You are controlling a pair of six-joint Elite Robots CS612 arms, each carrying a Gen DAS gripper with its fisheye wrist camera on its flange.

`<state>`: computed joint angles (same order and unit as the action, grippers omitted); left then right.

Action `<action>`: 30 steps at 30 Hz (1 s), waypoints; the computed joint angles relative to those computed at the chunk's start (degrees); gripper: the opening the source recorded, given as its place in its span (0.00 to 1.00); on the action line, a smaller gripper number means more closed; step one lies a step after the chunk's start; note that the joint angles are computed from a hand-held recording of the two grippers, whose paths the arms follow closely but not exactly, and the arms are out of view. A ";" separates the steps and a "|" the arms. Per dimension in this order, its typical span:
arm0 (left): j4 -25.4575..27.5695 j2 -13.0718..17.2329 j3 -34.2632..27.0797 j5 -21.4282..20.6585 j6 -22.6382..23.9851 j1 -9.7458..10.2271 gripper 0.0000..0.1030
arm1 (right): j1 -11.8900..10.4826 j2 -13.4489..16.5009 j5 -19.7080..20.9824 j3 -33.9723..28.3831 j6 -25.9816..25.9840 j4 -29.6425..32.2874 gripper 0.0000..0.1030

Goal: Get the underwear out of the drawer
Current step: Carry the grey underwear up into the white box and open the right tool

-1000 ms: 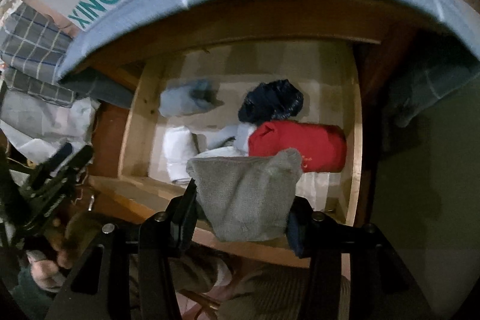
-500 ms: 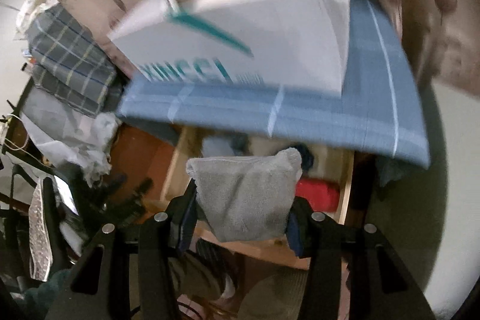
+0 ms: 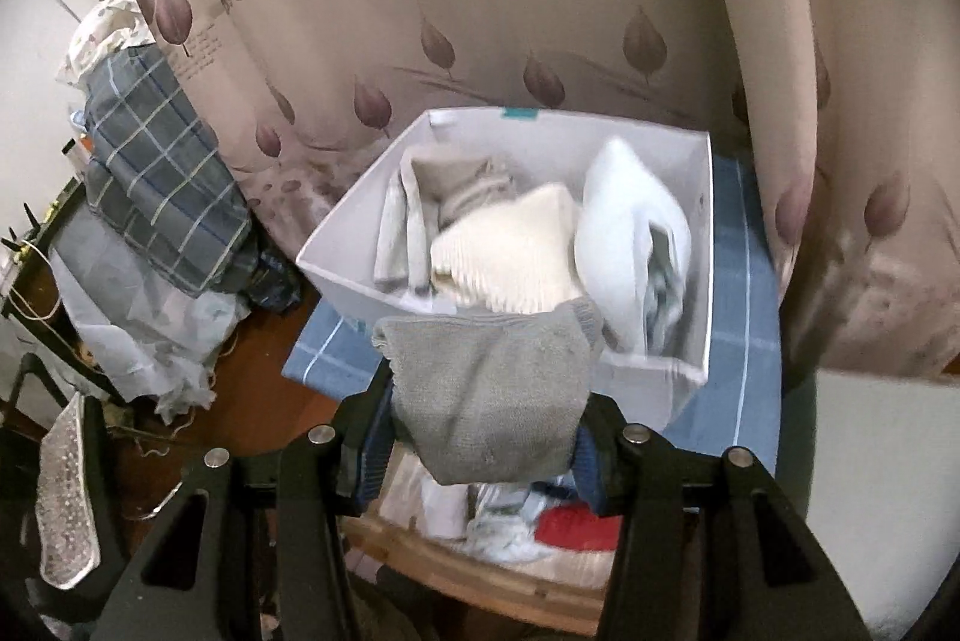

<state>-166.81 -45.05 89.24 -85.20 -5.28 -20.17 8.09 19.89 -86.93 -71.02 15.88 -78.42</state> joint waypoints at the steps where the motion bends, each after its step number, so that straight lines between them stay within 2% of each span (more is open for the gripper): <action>1: 0.08 0.01 -0.05 -0.28 -0.25 0.12 0.67 | 0.11 -0.45 -0.57 1.02 -0.27 -0.54 0.45; 13: 0.78 0.50 -0.74 -4.69 -8.42 2.18 0.67 | 0.29 -4.33 -4.06 12.32 0.05 -4.38 0.45; 23: 0.95 0.55 -0.93 -4.76 -7.21 2.00 0.67 | 0.13 -5.46 -3.37 17.81 2.18 -4.08 0.47; 30: 1.11 0.56 -1.05 -5.45 -7.43 2.15 0.67 | 0.07 -5.52 -2.22 18.88 3.95 -3.84 0.55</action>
<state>-165.70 -44.50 88.20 -90.65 -12.70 -18.02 8.17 14.37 -89.15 -52.14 19.83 -82.26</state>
